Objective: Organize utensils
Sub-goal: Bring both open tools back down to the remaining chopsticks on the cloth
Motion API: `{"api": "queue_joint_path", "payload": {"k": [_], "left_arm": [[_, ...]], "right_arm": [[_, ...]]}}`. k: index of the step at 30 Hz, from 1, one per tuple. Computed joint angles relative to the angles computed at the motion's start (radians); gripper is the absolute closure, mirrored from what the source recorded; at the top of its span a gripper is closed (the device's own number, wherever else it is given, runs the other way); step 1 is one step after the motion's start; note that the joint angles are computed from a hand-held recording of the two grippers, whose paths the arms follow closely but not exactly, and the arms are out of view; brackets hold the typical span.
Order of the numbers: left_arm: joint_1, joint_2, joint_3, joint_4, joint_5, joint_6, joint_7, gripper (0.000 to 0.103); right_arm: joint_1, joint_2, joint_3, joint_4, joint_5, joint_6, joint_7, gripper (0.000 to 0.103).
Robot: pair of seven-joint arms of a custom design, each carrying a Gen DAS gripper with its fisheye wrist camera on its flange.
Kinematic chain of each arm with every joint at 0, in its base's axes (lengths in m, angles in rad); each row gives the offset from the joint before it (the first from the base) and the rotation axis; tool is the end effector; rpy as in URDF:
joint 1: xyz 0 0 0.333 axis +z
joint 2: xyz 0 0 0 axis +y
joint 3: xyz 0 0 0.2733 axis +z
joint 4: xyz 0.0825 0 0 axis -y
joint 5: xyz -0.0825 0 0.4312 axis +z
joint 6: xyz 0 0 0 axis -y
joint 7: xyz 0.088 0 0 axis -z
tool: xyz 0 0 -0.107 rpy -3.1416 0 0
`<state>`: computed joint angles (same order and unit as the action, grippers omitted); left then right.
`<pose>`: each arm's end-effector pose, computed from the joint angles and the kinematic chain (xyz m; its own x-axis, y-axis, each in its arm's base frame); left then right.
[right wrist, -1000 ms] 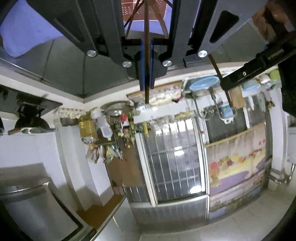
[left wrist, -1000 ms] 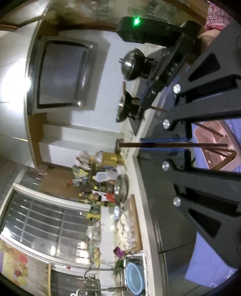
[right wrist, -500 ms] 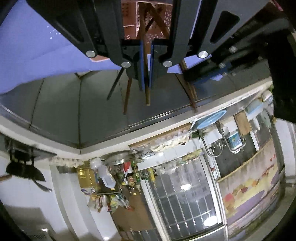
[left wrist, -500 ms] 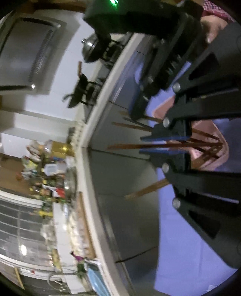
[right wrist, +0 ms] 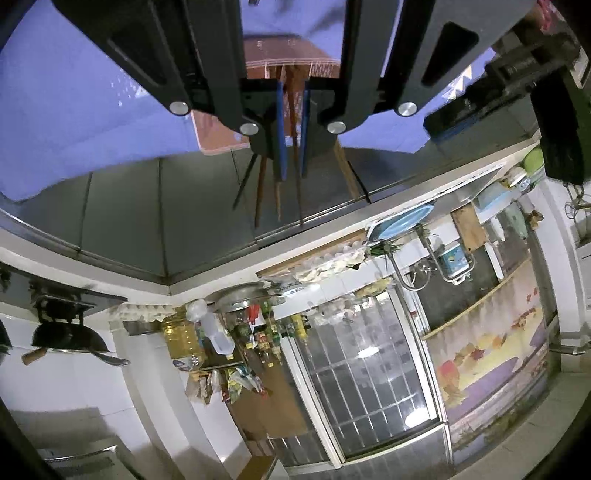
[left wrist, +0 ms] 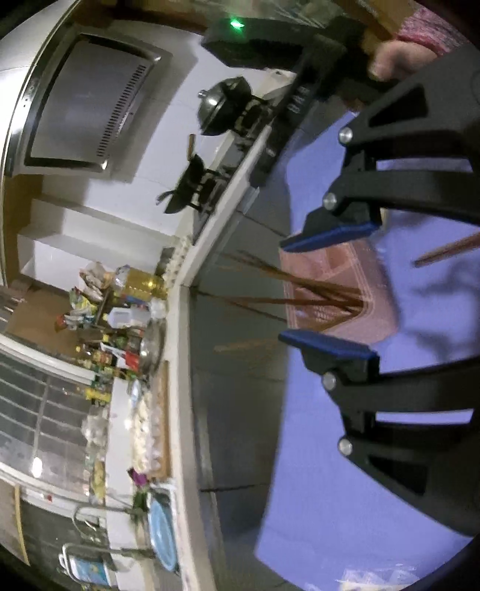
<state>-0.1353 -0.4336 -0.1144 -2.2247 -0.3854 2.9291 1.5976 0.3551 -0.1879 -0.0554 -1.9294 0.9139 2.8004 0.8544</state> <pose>0.5197 -0.1169 0.6319 -0.1553 -0.9416 0.2988 -0.4677 -0.1963 -0.8618 0.5872 0.1398 0.6306 0.4519 -0.8523 -0.2633 -0.4432 0.0417 -0.8954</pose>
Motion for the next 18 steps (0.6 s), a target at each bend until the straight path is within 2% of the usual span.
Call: {"api": "queue_joint_path", "payload": {"k": [3, 5, 9, 13, 18], "left_arm": [[0.062, -0.112, -0.073, -0.145, 0.07, -0.023, -0.084, 0.062], [0.071, -0.175, -0.096, -0.225, 0.103, -0.06, -0.12, 0.062], [0.009, -0.247, -0.072, -0.332, 0.112, -0.149, -0.115, 0.062], [-0.019, -0.289, -0.083, -0.399, 0.128, -0.199, -0.128, 0.062], [-0.008, -0.291, -0.126, -0.42, 0.179, -0.236, -0.178, 0.062]], "right_arm": [[0.021, -0.109, -0.017, -0.139, 0.049, 0.006, -0.044, 0.094], [0.041, -0.191, -0.037, -0.25, 0.052, 0.002, -0.047, 0.094], [0.036, -0.326, -0.046, -0.453, -0.037, -0.02, 0.049, 0.094], [-0.006, -0.431, -0.03, -0.614, -0.174, -0.075, 0.191, 0.094], [-0.04, -0.556, -0.001, -0.773, -0.333, -0.126, 0.309, 0.094]]}}
